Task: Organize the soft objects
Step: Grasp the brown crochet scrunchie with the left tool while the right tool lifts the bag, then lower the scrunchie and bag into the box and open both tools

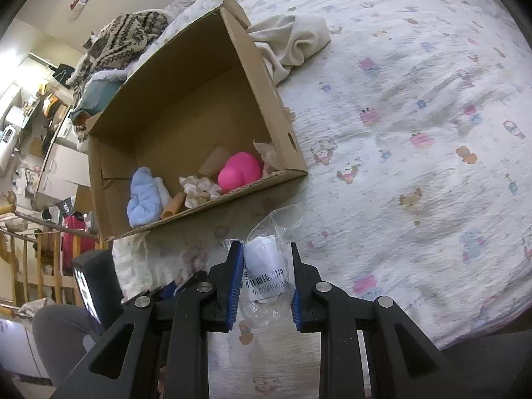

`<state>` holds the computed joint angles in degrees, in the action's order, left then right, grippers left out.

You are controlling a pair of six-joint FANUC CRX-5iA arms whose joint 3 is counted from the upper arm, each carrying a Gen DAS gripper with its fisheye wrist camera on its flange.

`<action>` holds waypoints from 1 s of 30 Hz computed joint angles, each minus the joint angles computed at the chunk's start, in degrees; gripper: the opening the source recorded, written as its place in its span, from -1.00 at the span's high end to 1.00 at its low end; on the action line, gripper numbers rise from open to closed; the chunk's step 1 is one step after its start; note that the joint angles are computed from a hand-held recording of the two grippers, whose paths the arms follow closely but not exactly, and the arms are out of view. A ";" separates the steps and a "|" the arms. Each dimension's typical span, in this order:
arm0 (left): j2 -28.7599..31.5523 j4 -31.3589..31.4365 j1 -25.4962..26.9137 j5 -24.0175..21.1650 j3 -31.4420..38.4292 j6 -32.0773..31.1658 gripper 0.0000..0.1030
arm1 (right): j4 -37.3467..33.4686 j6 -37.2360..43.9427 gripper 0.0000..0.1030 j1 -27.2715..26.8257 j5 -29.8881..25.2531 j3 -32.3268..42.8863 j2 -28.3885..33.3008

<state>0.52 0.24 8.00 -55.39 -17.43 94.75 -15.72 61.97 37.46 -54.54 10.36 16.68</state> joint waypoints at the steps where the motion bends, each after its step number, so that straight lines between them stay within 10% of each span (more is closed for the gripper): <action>1: -0.60 -0.80 0.11 -0.70 -0.16 0.27 0.68 | 0.06 0.08 0.49 0.05 -0.05 0.07 0.07; 11: -10.32 -1.70 6.93 -6.56 -4.03 -3.78 0.70 | 1.72 0.01 0.49 1.28 -0.96 1.49 1.03; 30: -6.59 6.73 8.85 8.67 8.89 -11.30 0.70 | 4.77 3.86 0.48 1.79 7.38 6.78 1.57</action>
<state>-6.07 6.97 16.85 -46.72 -8.53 83.45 -10.95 65.82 39.25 -47.16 17.13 18.25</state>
